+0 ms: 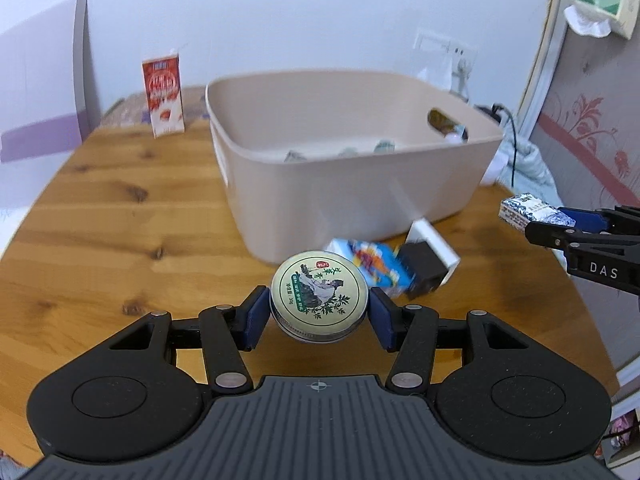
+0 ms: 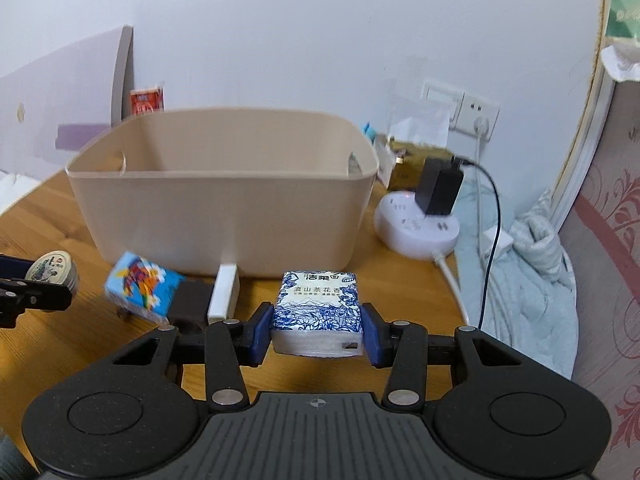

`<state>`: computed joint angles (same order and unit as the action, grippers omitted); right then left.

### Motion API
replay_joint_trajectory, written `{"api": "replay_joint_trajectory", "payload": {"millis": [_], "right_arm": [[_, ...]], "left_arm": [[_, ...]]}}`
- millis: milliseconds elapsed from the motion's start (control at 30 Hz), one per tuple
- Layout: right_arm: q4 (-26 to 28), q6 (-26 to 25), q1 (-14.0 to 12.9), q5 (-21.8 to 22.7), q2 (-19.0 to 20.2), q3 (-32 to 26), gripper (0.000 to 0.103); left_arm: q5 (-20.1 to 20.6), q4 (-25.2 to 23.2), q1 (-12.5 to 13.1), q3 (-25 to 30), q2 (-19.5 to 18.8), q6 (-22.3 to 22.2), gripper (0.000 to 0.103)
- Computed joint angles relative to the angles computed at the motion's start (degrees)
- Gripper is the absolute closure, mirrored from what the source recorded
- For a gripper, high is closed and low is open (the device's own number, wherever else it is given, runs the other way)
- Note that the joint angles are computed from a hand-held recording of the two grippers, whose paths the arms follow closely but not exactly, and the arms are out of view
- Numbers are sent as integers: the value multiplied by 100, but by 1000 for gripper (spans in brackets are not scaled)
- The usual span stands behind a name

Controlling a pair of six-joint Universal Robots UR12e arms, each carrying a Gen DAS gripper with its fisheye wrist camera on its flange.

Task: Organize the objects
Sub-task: 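Grasp the round tin with the left tool while the right tool grasps the blue-white tissue pack, then carry the tin and tissue pack over the bin and open both tools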

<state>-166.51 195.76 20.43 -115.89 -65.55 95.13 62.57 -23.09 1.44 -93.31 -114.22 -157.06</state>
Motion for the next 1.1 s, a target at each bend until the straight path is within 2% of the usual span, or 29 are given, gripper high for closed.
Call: {"api": "replay_joint_trajectory", "payload": {"millis": [333, 600, 867, 1100], "right_arm": [[-613, -328, 32, -189, 9, -209, 60], [-911, -689, -46, -174, 206, -581, 60], [-875, -884, -159, -50, 491, -993, 60], [-513, -823, -271, 98, 800, -1365, 60]], "left_arm": [[-52, 248, -70, 260, -20, -124, 48], [171, 496, -266, 755, -298, -259, 48], [595, 290, -486, 1356, -732, -400, 48], [941, -11, -616, 1770, -1073, -542, 48]]}}
